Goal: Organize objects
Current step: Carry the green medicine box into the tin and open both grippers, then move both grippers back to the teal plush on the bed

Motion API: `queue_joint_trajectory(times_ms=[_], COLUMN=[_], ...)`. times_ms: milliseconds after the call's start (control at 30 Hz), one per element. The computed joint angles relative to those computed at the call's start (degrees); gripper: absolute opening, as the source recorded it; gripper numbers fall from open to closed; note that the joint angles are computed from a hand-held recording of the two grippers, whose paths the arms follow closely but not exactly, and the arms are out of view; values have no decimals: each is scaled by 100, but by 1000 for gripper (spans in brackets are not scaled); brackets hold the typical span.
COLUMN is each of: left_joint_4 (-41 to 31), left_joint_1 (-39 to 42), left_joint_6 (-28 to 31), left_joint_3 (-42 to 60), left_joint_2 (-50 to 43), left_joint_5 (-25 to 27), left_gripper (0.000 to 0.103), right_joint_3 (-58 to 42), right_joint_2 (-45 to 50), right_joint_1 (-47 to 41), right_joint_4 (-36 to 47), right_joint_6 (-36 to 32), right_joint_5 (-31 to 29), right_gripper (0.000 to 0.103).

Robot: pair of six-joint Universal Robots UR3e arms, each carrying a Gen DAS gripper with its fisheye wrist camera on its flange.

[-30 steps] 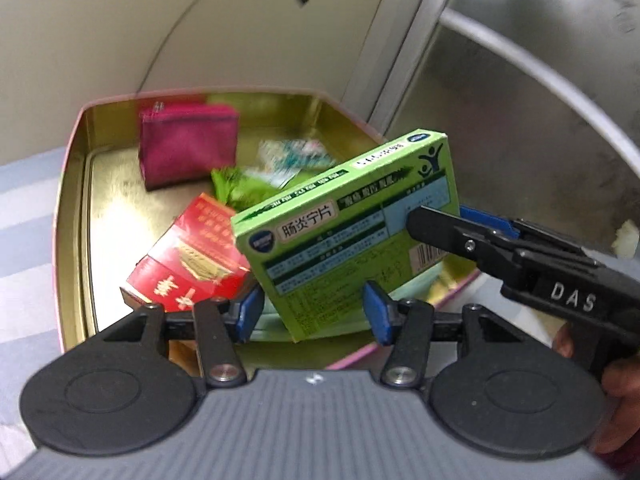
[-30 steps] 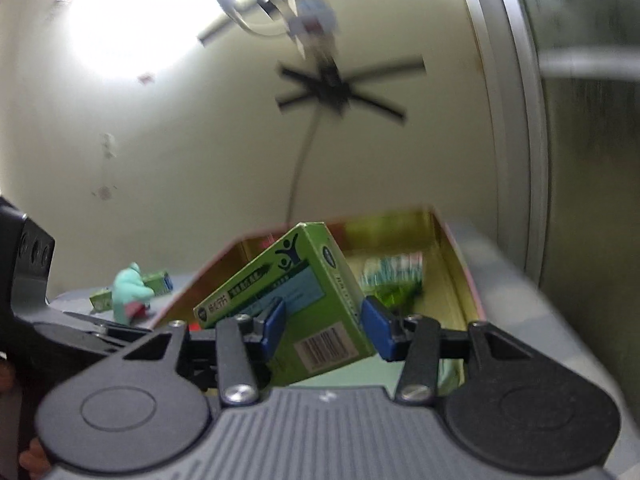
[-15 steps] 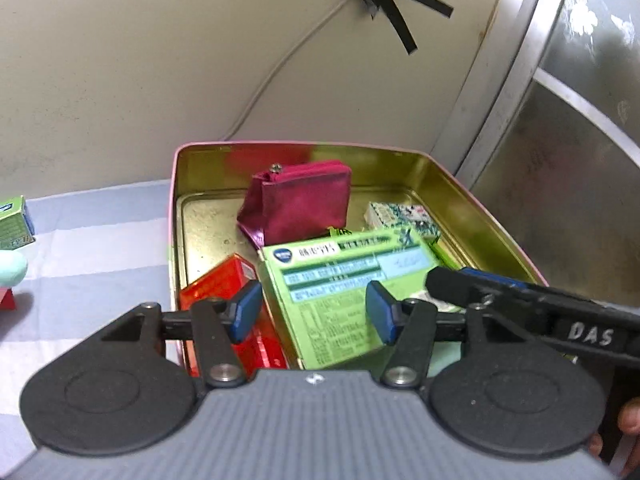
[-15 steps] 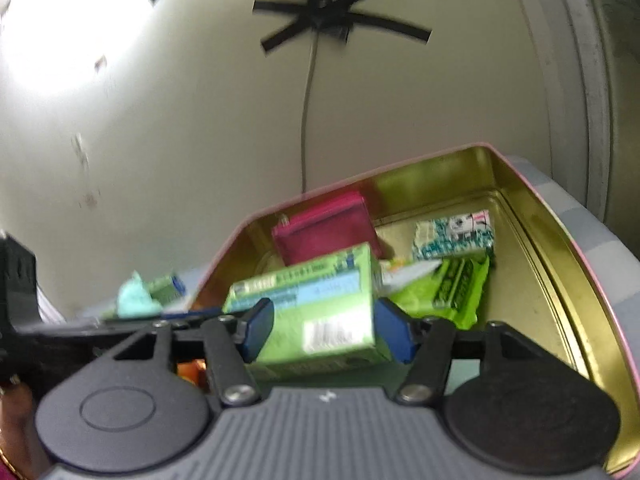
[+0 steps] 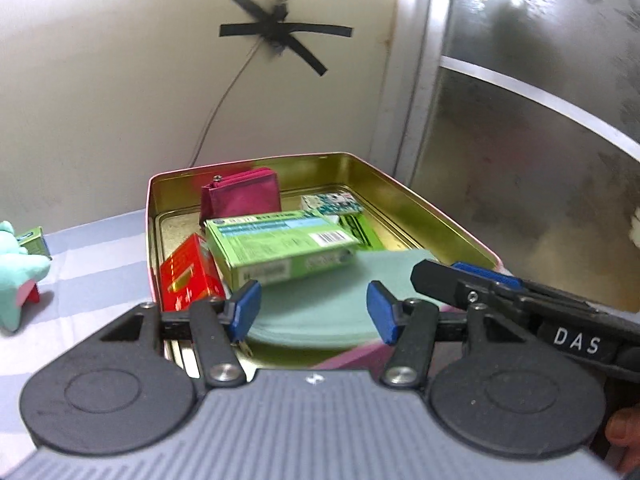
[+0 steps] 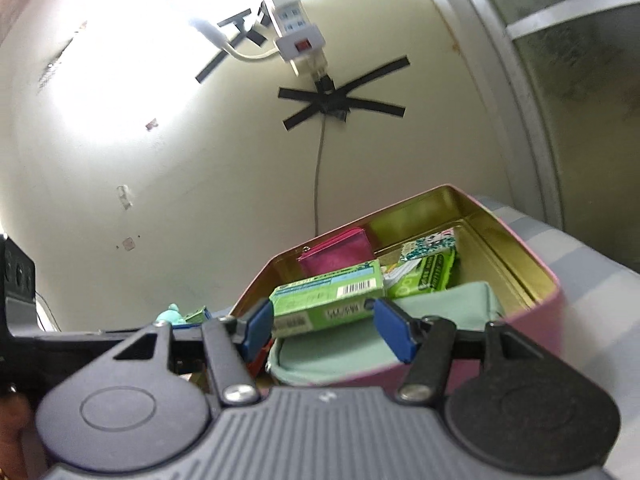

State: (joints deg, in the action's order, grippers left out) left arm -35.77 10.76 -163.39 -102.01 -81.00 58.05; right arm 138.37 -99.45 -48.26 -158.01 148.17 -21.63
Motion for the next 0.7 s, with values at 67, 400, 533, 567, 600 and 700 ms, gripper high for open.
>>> queue_joint_trajectory(times_ms=[67, 400, 533, 567, 600, 700], left_joint_4=[-4, -48, -3, -22, -11, 15], left_joint_1=[8, 241, 392, 454, 486, 627], left_joint_6=[56, 368, 478, 497, 486, 570], left_joint_3=[-251, -1435, -1763, -1823, -1902, -2095], left_joint_2=[263, 1435, 1723, 1785, 1867, 2072], left_joint_5=[67, 619, 825, 829, 857, 850], left_gripper=[61, 62, 65, 67, 68, 68], right_joint_3=[330, 100, 130, 124, 104, -18], right_joint_2=[-879, -3197, -3226, -3312, -3379, -3611], right_joint_1=[-388, -1527, -1497, -1493, -1505, -1624], right_joint_4=[1275, 7535, 7829, 7946, 8087, 8725], right_joint_6=[-827, -4537, -4831, -4887, -4972, -5366], right_joint_5=[176, -292, -484, -486, -480, -436], right_gripper=[59, 59, 59, 59, 60, 62])
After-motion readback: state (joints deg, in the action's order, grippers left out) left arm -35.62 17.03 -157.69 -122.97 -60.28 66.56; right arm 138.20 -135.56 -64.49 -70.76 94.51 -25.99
